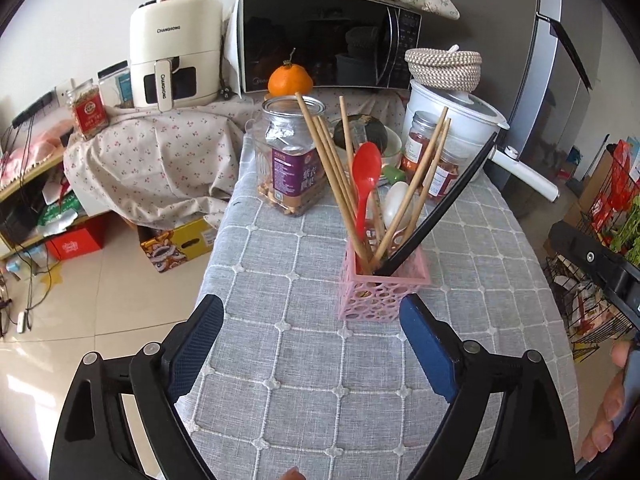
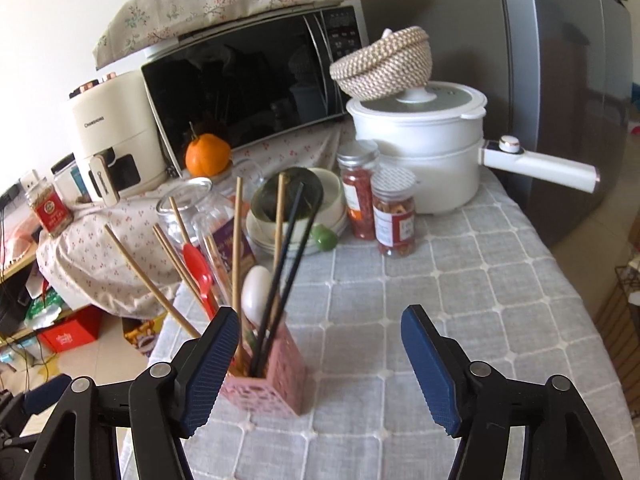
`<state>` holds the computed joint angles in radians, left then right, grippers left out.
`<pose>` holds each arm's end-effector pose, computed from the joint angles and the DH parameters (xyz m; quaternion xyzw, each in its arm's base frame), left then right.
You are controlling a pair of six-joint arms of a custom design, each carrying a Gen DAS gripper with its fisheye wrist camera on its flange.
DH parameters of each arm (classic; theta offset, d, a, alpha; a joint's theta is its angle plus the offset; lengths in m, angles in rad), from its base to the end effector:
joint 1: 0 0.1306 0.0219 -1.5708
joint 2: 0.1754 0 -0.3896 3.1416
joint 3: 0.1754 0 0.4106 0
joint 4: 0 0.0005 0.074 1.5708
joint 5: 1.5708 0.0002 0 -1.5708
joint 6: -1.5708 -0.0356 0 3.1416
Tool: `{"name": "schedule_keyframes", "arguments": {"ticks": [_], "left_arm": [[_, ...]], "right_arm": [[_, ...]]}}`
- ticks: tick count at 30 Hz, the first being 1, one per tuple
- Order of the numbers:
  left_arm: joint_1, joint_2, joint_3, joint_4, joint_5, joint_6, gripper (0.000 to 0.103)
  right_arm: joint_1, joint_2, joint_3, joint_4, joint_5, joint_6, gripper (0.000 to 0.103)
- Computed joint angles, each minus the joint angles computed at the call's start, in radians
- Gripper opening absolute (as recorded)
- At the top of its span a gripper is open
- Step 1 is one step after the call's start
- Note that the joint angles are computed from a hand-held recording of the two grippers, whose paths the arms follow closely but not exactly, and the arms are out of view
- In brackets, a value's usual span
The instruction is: Organize utensils
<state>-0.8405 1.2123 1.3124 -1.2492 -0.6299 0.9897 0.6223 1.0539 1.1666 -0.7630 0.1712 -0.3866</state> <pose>0.2830 -0.2854 0.4609 -0.1339 0.9223 0.0270 0.3614 0.3176 0.2197 0.4777 -0.0672 0.8909 0.1468 0.4244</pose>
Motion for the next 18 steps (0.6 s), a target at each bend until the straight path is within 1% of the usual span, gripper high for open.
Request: {"name": "schedule_keyframes", "arguments": {"ticks": [2,3,6,7,10,13,18], "left_arm": [[-0.023,0.016,0.017,-0.024,-0.013,0.013,0.095],[-0.034,0.023,0.024,-0.034,-0.019,0.02,0.096],[-0.057,0.037,0.039,-0.051,-0.025,0.032,0.098],[-0.062,0.04,0.043,-0.056,-0.025,0.035,0.1],[-0.064,0.052,0.057,-0.046,0.015,0.009,0.101],[-0.078,0.066,0.071,-0.051,0.006,0.028,0.101],[-0.093,0.105,0.099,-0.043,0.012,0.009,0.101]], "right_arm": [[-0.013,-0.027,-0.016,-0.032,0.003,0.008,0.078],[-0.018,-0.038,-0.022,-0.045,0.004,0.012,0.082],[-0.034,-0.069,-0.043,-0.074,-0.007,0.02,0.086],[-0.036,-0.073,-0.045,-0.092,-0.009,0.027,0.09],[-0.044,-0.087,-0.052,-0.116,-0.028,0.053,0.091],[-0.051,-0.097,-0.058,-0.131,-0.025,0.082,0.092],[-0.091,-0.096,-0.064,-0.152,-0.059,0.097,0.093]]}}
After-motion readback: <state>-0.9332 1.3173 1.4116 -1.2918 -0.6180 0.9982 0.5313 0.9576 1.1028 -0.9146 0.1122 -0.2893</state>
